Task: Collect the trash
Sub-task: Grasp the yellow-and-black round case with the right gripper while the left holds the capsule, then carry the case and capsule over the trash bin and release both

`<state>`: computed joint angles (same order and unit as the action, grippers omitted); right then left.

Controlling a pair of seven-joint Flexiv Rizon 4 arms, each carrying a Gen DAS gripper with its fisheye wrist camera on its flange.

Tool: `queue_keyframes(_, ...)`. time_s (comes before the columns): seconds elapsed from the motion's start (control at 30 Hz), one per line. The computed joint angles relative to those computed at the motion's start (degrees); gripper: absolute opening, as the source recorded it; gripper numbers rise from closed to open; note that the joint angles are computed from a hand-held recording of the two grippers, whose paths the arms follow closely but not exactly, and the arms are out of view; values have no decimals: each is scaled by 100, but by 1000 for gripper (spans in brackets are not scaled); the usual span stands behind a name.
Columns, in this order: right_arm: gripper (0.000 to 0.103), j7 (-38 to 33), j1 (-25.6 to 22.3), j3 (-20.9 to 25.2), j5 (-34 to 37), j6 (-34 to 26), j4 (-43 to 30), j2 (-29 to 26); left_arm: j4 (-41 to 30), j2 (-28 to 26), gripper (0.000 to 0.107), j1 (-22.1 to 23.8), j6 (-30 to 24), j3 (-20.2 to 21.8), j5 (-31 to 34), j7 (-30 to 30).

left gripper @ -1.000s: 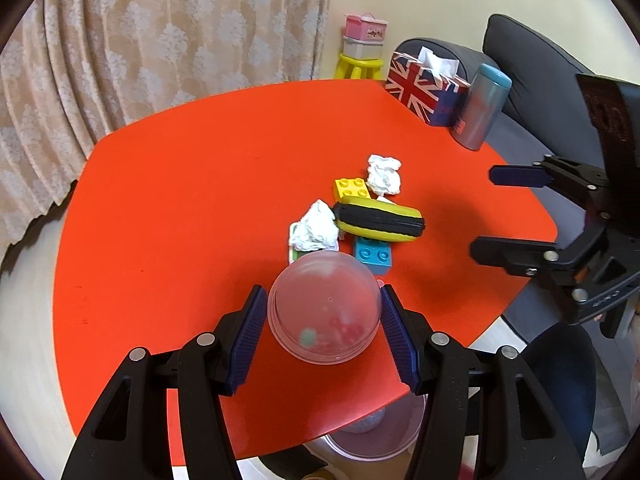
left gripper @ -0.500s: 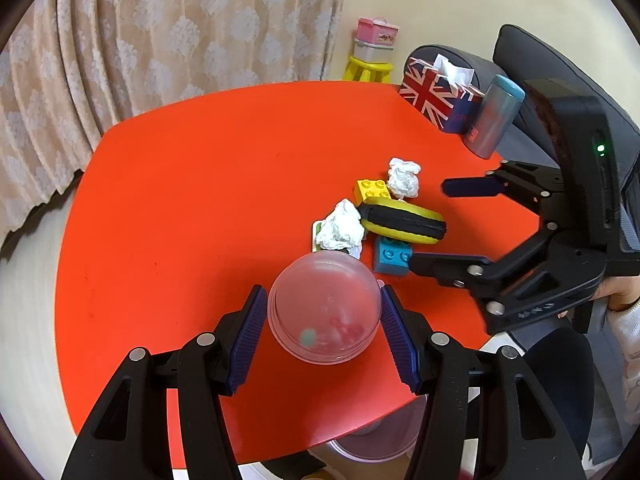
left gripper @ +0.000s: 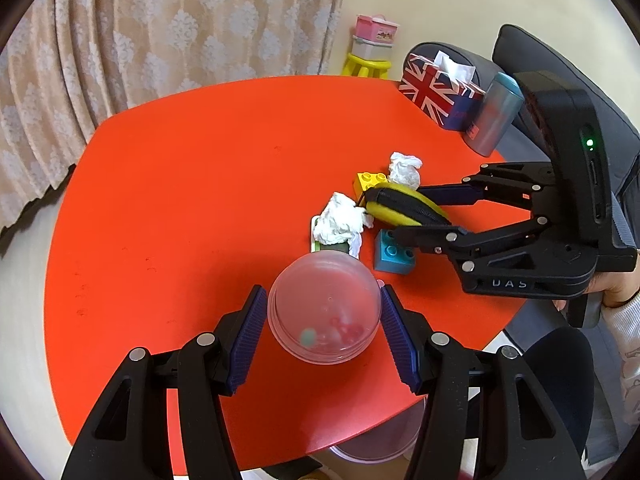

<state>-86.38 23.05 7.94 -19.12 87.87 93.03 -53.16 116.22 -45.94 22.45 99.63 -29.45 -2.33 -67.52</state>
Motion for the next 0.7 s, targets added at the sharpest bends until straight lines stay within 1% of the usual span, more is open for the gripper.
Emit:
queue_keyframes(0.2,34,-24,-65,43,33,153,59,67,-13,-21,56,13,28,-39,35,-5)
queue_keyframes(0.27,33,-10,-74,38,49,203,92,98,-18,-12,56,9,22,-47,41,-8)
queue_keyframes(0.5,33,137,-56,-55,136,558,403,344,52,35,56,74,64,-133,106,-10)
queue_keyframes(0.63,33,238,-31,-116,181,772,768,638,132,113,56,120,109,-211,169,-25)
queue_keyframes(0.7,33,261,-117,-29,189,838,949,801,184,163,56,127,136,-238,203,-44)
